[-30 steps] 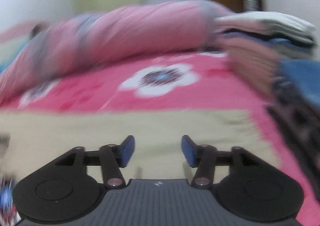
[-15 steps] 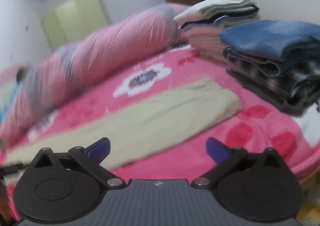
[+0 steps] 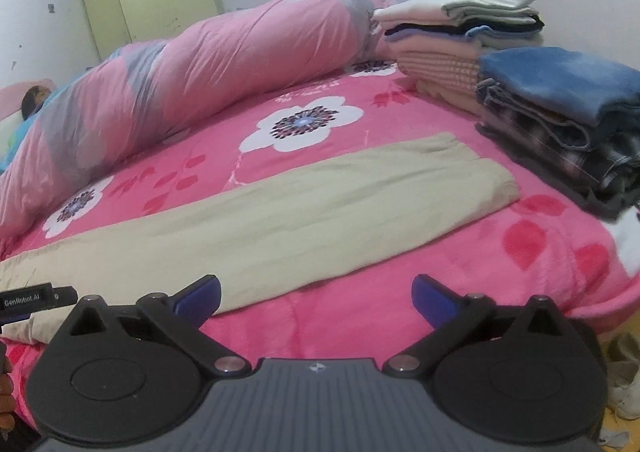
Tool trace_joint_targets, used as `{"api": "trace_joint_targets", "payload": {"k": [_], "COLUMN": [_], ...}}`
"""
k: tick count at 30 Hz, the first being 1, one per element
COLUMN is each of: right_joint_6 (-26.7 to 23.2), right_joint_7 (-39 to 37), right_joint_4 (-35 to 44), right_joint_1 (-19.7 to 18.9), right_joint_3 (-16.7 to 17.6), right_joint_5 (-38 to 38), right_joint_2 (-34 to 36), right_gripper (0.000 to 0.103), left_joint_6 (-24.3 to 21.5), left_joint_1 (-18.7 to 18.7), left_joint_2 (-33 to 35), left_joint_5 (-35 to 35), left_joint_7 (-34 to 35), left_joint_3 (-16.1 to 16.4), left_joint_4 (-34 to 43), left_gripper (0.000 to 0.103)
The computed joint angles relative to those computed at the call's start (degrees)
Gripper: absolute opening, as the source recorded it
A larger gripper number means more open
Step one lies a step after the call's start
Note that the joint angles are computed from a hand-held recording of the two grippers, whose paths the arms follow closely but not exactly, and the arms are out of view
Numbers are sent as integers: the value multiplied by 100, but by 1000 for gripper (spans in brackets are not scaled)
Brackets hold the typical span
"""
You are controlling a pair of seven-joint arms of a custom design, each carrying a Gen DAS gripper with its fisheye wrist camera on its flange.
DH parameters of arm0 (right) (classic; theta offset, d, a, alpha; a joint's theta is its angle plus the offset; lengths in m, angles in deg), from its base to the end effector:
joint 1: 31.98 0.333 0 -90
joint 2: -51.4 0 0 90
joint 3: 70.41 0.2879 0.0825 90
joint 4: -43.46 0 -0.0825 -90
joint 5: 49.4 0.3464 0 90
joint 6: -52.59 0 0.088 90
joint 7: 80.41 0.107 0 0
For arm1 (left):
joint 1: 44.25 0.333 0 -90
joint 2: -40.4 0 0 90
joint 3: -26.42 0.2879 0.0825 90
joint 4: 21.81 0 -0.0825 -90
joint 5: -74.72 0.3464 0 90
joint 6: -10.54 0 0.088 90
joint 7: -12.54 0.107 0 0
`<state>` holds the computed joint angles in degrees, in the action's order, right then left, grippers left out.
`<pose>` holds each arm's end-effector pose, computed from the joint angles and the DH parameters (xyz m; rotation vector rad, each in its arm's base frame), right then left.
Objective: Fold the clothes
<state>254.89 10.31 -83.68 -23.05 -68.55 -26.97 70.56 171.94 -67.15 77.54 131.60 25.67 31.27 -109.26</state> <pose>0.5624 0.0586 0.3431 -1.3777 1.8130 -0.6989 0.6421 -0.2651 0.3317 -1.8290 1.5997 -0.7563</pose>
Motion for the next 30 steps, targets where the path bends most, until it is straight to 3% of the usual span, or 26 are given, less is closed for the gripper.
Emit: {"api": "trace_joint_targets", "payload": {"k": [3, 7, 11, 18, 19, 22, 26, 30], "right_joint_6": [62, 136, -103, -4, 52, 356, 510, 792], "right_joint_7": [-535, -1397, -2361, -3793, -3907, -3689, -3606, -2911], "right_joint_4": [125, 311, 665, 1159, 1183, 1009, 935, 710], "right_joint_1": [711, 1318, 2114, 3079, 3052, 2427, 1897, 1171], "right_joint_3": [-495, -861, -1439, -2138, -2082, -1378, -785, -115], "right_joint_5": [653, 1352, 2477, 3819, 3827, 3193, 2794, 1887], "right_joint_2": [100, 253, 444, 880, 908, 799, 743, 688], "right_gripper": [103, 103, 103, 103, 103, 103, 103, 103], "left_joint_6": [-29, -172, -265, -538, -560, -624, -701, -752], "left_joint_1": [21, -5, 9, -2, 8, 32, 18, 22], "left_joint_2": [-38, -60, -65, -49, -46, -39, -69, -79], "left_joint_5": [-75, -94, -137, -174, -189, -248, -248, -207], "left_joint_7": [-16, -9, -30, -22, -8, 33, -34, -81], "left_joint_3": [-26, -32, -69, -112, -128, -166, -161, -160], "left_joint_4": [-42, -32, -23, 49, 54, 61, 11, -11], "left_gripper": [103, 103, 103, 103, 103, 103, 103, 103]}}
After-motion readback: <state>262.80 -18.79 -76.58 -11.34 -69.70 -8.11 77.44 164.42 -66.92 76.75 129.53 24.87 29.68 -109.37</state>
